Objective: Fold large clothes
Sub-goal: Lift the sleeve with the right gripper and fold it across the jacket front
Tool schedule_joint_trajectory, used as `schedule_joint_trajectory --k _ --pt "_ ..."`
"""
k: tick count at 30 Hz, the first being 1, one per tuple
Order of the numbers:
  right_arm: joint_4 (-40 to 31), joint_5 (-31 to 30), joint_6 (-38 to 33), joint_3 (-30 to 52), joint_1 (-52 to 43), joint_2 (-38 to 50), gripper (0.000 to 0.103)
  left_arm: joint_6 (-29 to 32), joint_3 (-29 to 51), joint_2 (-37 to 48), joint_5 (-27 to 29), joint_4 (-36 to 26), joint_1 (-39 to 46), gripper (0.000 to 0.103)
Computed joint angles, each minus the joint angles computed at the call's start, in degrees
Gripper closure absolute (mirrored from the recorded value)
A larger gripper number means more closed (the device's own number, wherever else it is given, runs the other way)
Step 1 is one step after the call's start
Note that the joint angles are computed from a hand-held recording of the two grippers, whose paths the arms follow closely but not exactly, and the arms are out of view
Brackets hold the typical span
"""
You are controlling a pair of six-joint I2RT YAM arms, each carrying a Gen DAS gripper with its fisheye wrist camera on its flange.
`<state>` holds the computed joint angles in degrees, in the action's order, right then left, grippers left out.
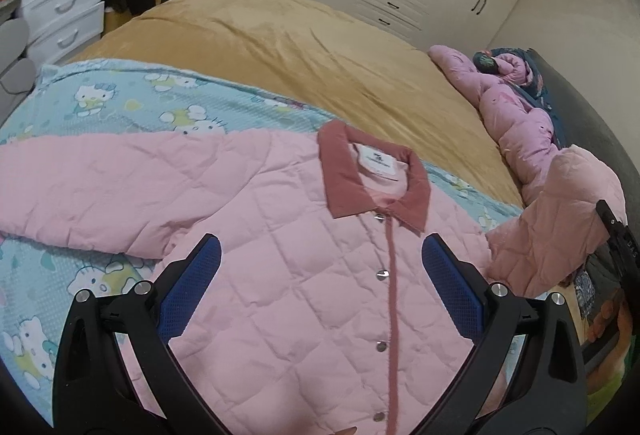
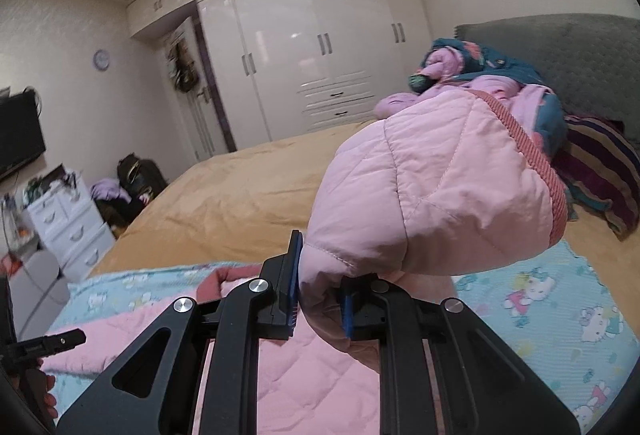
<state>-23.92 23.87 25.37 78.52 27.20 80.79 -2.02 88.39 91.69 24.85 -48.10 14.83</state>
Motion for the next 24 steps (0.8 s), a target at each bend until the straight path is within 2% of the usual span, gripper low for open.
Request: schedule_joint_trajectory --k 8,19,21,23,24 --pt "4.4 -1.4 1.3 3.0 6.2 12.0 0.088 -1.9 -5.9 0.9 4.9 6.3 3.3 0.009" --pt "9.6 -6.1 7.7 3.6 11.7 27.7 0.087 -3.7 -10.1 5.3 5.2 13.0 2.6 0.009" --pt "11.1 -7.7 9.8 2.6 11.9 29.1 0.084 -3.5 -9.8 6.6 4.4 13.2 2.3 0.009" --pt "12.7 -10.6 11.5 0.6 11.5 28.9 0.074 -3.4 -9.8 7.8 3.3 14.3 2.1 0.009" --pt "13.4 -11.7 12.8 -0.4 11.5 28.7 0.073 -3.2 -9.7 8.4 2.7 14.4 2.1 0.009"
